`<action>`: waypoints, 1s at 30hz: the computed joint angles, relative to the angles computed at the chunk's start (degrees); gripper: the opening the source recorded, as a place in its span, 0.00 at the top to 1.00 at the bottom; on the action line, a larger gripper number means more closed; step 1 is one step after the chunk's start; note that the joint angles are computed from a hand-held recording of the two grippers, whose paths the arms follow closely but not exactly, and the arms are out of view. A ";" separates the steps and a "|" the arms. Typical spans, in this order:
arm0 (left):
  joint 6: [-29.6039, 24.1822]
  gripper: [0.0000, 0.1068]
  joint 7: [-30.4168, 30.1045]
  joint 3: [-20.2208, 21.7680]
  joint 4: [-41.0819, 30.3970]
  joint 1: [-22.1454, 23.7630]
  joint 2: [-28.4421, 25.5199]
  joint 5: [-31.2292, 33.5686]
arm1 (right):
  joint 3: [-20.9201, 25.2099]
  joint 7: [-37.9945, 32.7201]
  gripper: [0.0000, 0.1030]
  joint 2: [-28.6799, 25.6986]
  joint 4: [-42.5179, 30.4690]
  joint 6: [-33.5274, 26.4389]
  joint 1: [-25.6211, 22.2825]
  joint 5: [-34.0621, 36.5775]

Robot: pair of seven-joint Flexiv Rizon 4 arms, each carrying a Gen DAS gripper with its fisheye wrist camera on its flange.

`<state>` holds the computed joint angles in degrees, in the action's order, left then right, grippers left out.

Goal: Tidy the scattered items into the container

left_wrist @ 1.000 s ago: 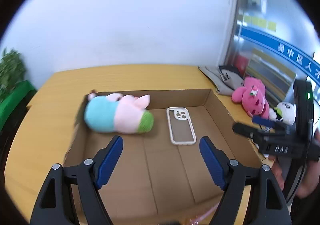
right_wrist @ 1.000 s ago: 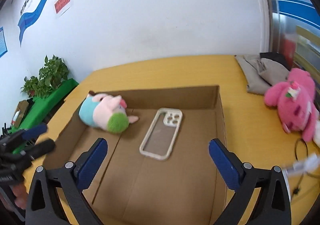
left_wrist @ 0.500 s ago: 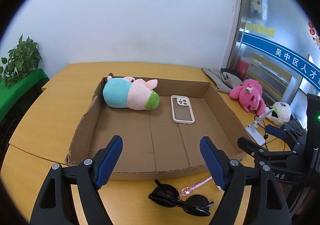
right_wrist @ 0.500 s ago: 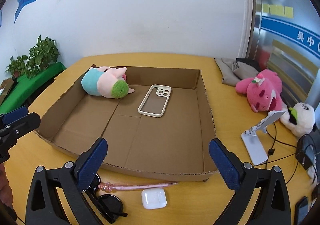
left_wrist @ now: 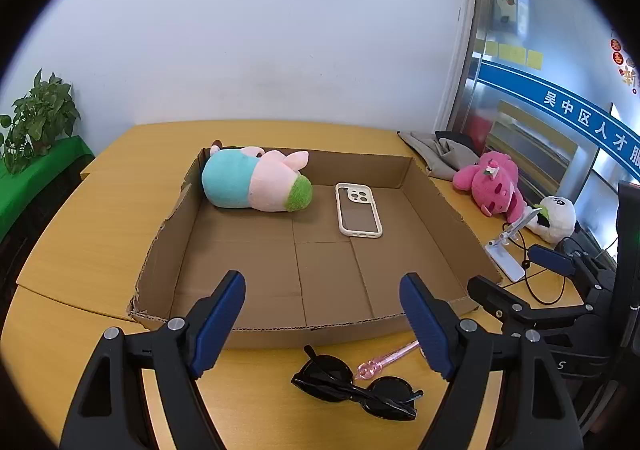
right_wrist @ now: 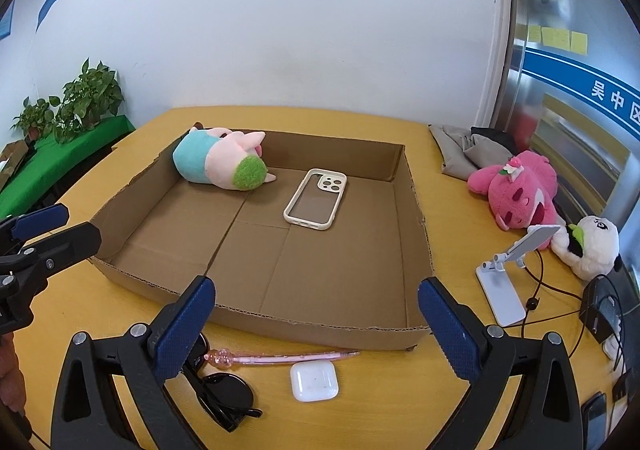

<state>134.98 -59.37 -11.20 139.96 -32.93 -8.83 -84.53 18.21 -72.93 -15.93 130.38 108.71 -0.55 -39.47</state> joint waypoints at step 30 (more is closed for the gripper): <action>-4.54 0.25 0.68 -0.44 -0.40 0.18 -1.01 -1.67 | 3.08 1.40 0.00 -2.11 -0.28 -1.30 -3.76 -2.53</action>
<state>130.45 -58.69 -11.63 139.56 -32.75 -9.83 -86.20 21.29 -71.53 -18.03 130.10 107.41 -4.31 -42.00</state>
